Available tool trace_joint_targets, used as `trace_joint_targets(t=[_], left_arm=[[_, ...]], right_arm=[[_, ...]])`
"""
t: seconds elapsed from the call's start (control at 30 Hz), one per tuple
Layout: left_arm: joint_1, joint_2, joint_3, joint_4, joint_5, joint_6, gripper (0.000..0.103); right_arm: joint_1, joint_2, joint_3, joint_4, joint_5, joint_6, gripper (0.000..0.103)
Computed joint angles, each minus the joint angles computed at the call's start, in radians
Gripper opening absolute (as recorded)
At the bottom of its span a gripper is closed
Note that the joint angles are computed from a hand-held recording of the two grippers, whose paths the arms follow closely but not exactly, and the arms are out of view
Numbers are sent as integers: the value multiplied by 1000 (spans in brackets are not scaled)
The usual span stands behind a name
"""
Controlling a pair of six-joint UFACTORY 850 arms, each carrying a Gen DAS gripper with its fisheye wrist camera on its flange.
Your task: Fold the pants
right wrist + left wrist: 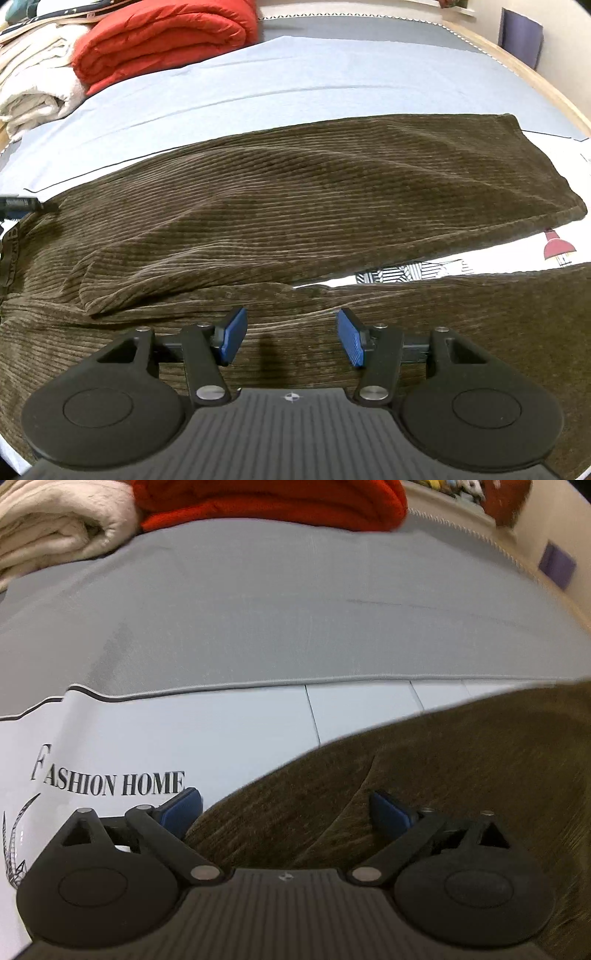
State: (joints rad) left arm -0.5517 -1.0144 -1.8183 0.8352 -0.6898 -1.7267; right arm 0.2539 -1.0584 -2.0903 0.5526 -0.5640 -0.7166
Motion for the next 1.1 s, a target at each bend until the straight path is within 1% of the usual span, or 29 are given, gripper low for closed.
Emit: trace_joint_targets(t=[0.03, 0.07, 0.1, 0.13, 0.17, 0.2, 0.23, 0.27, 0.3, 0.33, 0.37, 0.4, 0.43, 0.57, 0.6, 0.67, 0.77, 0.8, 0.83, 0.9, 0.93, 1.0, 1.03, 1.07, 1.1], left_arm=[[-3, -4, -1, 25, -1, -9, 98], [-3, -7, -3, 34, 1, -6, 95], [-3, -8, -6, 44, 7, -3, 86], [-4, -6, -4, 59, 23, -3, 79], [-5, -6, -9, 67, 35, 13, 65], [-8, -11, -25, 61, 29, 46, 53], [-13, -21, -48, 52, 17, 95, 46], [-18, -32, -74, 42, 0, 146, 35], [-24, -45, -100, 35, -25, 186, 27], [-31, -63, -134, 26, -58, 229, 24], [-37, -81, -169, 14, -88, 261, 14], [-41, -93, -192, 7, -124, 282, 12], [-41, -88, -188, 5, -127, 280, 12], [-42, -47, -127, 25, -84, 197, 12], [-40, -30, -101, 37, -58, 149, 15], [-34, 31, -2, 105, 28, -3, 16], [-28, 77, 78, 207, 79, -178, 18], [-24, 96, 110, 236, 104, -231, 27], [-20, 107, 130, 251, 126, -266, 32], [-17, 112, 139, 255, 129, -280, 46], [-18, 109, 135, 255, 120, -279, 49], [-20, 94, 115, 241, 104, -266, 58], [-20, 84, 100, 228, 98, -246, 59], [-20, 70, 80, 212, 90, -220, 63], [-19, 57, 62, 194, 79, -190, 69]], right_arm=[[-2, -2, -4, -1, -4, 2, 57], [-3, -3, -7, -1, -5, 2, 57], [-4, -4, -9, -3, -7, 2, 57], [-5, -5, -10, -5, -8, 1, 57], [-5, -6, -12, -6, -9, -1, 57], [-6, -8, -16, -8, -11, -4, 57], [-6, -10, -18, -11, -11, -4, 57], [-6, -11, -19, -14, -9, -4, 57], [-7, -12, -23, -18, -9, 0, 57], [-8, -15, -26, -20, -9, 4, 57], [-9, -15, -27, -23, -7, 9, 57], [-10, -18, -31, -26, -6, 13, 57], [-10, -18, -31, -30, -3, 20, 57], [-12, -11, -16, -37, 9, 50, 57], [-12, -5, -5, -34, 13, 52, 57], [-11, 11, 23, -25, 25, 44, 57], [-6, 42, 77, -5, 44, 4, 57], [-5, 51, 93, 4, 49, -14, 57], [-4, 59, 106, 14, 53, -34, 57], [-5, 69, 124, 27, 60, -66, 57], [-5, 71, 126, 26, 62, -72, 57], [-8, 64, 117, 12, 57, -60, 57], [-10, 59, 109, 3, 51, -47, 57], [-12, 51, 98, -6, 44, -32, 57], [-15, 44, 85, -16, 36, -16, 57]])
